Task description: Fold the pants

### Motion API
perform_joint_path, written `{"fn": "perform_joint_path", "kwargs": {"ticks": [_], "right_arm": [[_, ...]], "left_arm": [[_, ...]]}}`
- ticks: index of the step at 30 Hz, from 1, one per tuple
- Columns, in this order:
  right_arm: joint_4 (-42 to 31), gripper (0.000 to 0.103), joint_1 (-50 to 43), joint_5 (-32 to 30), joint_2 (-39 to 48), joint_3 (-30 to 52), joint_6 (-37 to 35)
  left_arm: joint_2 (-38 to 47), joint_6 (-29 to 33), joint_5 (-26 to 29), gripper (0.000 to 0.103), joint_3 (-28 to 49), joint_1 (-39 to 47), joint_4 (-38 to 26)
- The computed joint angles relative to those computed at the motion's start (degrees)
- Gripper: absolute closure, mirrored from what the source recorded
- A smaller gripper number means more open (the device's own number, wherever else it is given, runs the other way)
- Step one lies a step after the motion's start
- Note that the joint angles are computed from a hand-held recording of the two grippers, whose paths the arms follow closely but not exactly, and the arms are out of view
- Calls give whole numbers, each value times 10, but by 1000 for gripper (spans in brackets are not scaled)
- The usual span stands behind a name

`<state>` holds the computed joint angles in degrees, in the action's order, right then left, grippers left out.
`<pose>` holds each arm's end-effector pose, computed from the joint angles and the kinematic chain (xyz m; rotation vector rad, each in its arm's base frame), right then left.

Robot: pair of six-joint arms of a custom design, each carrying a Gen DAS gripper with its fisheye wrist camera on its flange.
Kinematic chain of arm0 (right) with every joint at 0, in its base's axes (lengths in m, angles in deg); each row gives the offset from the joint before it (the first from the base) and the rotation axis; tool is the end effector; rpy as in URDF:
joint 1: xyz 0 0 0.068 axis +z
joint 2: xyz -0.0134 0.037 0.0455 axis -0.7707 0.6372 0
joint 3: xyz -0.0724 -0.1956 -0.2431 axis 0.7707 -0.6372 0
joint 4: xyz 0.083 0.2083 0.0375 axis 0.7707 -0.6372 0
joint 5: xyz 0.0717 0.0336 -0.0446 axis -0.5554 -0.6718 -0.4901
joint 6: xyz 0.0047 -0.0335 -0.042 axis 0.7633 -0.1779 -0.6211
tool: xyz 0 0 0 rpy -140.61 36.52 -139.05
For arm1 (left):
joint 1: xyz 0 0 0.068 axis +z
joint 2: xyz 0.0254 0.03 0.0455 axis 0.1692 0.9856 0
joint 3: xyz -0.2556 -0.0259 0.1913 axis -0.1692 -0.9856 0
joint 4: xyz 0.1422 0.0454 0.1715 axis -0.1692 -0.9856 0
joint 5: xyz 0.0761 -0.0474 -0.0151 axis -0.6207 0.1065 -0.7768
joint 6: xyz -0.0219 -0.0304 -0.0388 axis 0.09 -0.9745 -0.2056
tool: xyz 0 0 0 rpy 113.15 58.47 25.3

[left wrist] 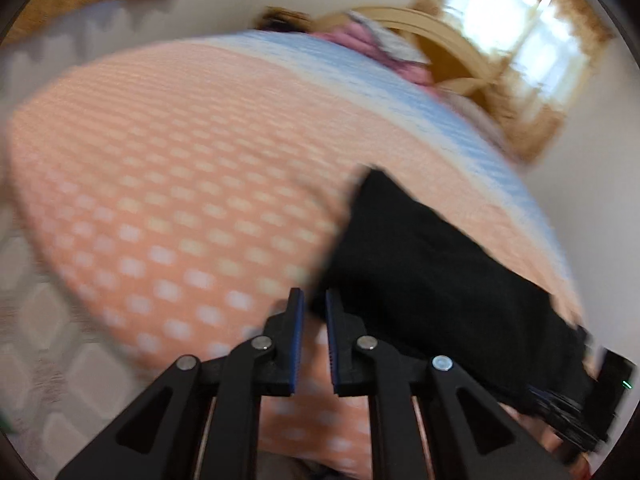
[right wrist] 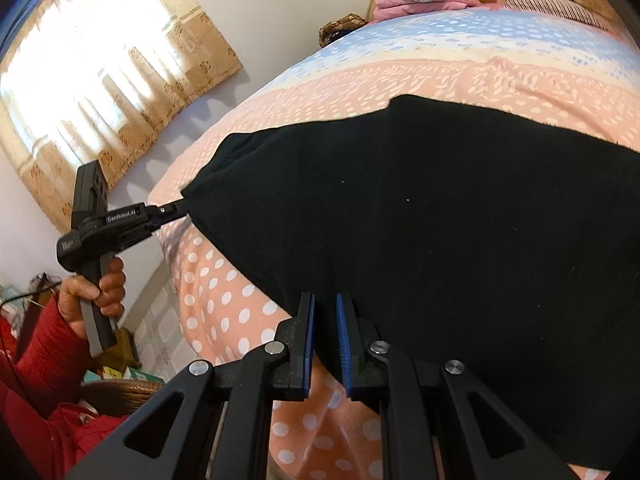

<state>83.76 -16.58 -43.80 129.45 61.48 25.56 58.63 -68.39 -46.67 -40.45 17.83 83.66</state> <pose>0.1248 0.0831 0.1590 0.0579 2.4290 0.5668 0.2643 0.0228 0.1799 -0.0366 2.4653 -0.4828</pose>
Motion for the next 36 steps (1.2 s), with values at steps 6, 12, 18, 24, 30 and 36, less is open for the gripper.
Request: {"fn": "perform_joint_path", "kwargs": {"ticks": [6,12,18,24,30,36], "right_arm": [[-139,91,-125,-110,-136,60,-37],[-157,14,-315,-203,-155,130,-118],[-148,14,-352,-244,48,213,-197],[-147,14,-284,-237,85,203,-191],[-183,14,-243,-208,77,204,-218],[-125,14,-300,-326,116,219,-160]], "left_arm": [[-83,14,-52,88,6,-64,10],[-39,-20,-74,76,23,-202,52],[-12,-25,-161,76,-38,-260,102],[-36,-12,-166,75,-71,-260,123],[-18,-21,-176,74,-67,-273,139],[-14,-31,-160,73,-57,-266,127]]}}
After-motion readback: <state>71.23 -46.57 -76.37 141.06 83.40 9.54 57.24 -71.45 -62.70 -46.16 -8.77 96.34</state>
